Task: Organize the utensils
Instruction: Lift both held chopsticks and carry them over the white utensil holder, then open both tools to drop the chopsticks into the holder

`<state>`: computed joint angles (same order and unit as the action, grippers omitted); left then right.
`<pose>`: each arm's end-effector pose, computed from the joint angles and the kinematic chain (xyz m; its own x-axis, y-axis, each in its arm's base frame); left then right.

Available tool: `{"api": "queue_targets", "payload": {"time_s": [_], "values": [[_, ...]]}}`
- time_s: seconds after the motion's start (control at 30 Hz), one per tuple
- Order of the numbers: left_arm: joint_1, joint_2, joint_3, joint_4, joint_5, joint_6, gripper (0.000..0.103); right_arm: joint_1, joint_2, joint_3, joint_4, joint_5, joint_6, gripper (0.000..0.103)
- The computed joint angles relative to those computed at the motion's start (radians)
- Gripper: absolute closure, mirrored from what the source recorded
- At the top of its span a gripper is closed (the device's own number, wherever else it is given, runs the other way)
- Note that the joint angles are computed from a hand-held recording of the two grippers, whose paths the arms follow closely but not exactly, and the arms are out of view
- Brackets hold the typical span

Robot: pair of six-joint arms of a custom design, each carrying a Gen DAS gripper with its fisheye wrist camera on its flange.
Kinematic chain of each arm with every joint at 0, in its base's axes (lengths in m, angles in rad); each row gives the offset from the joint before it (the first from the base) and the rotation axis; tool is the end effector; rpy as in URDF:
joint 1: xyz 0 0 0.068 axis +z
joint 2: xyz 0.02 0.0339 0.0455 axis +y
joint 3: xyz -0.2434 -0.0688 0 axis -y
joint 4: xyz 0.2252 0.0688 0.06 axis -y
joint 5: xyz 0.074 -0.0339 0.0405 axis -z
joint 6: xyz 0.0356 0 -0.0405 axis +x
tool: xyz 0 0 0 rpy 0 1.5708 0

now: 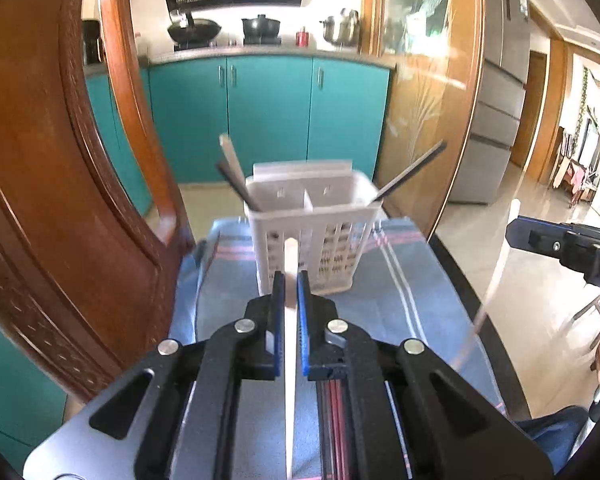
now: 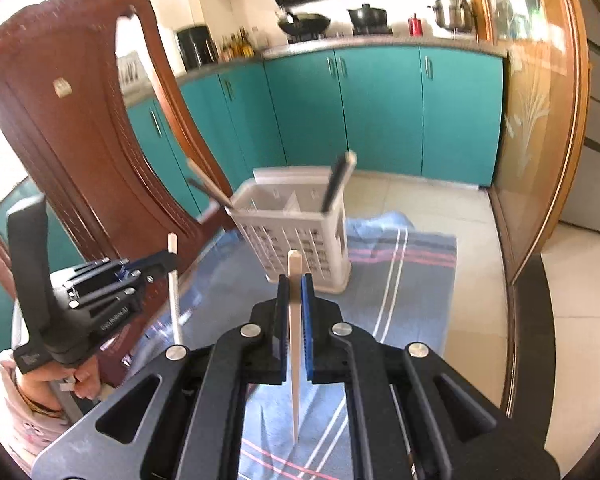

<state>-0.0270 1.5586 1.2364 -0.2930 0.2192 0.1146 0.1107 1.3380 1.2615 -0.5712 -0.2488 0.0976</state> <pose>0.3381 -0.0169 0.2797 -0.5498 0.1265 -0.8256 0.2685 0.9628 -0.0313 0.2768 0.0396 0.3275 -0.6263 0.0254 -0.7792 -0.2424 0.9436 0.2256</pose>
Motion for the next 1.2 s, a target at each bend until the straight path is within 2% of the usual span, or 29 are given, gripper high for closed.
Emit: {"api": "queue_targets", "payload": {"time_s": [0.17,0.33,0.4,0.47,0.53,0.6,0.7,0.83,1.03,1.13,1.2], "values": [[-0.006,-0.115,0.075,-0.023,0.035,-0.028,0.096,0.019,-0.046,0.065,0.016,0.035,0.039,0.096],[-0.005,-0.102,0.249,-0.034,0.067,-0.103,0.096,0.031,-0.028,0.190,0.061,0.110,0.106,0.096],[-0.001,-0.087,0.294,-0.002,0.072,-0.153,0.096,0.023,-0.009,0.235,0.096,0.113,0.145,0.096],[-0.004,-0.067,0.296,0.075,0.053,-0.189,0.096,0.014,0.008,0.256,0.173,0.136,0.183,0.096],[-0.012,-0.024,0.302,0.143,-0.013,-0.206,0.096,0.009,0.029,0.257,0.243,0.168,0.214,0.096],[-0.006,0.048,0.365,0.125,-0.038,-0.240,0.096,0.005,0.059,0.248,0.324,0.198,0.253,0.096],[0.016,0.134,0.464,0.077,0.002,-0.281,0.096,0.007,0.176,0.351,0.295,0.212,0.275,0.096],[0.015,0.214,0.550,0.075,-0.026,-0.316,0.096,0.022,0.280,0.402,0.335,0.241,0.277,0.096],[0.030,0.311,0.665,0.098,-0.040,-0.376,0.096,0.019,0.347,0.413,0.420,0.258,0.288,0.096],[0.027,0.341,0.693,0.099,-0.082,-0.380,0.096,0.019,0.352,0.385,0.481,0.285,0.284,0.096],[0.028,0.368,0.722,0.082,-0.081,-0.390,0.096,0.001,0.354,0.377,0.498,0.267,0.312,0.096]]}}
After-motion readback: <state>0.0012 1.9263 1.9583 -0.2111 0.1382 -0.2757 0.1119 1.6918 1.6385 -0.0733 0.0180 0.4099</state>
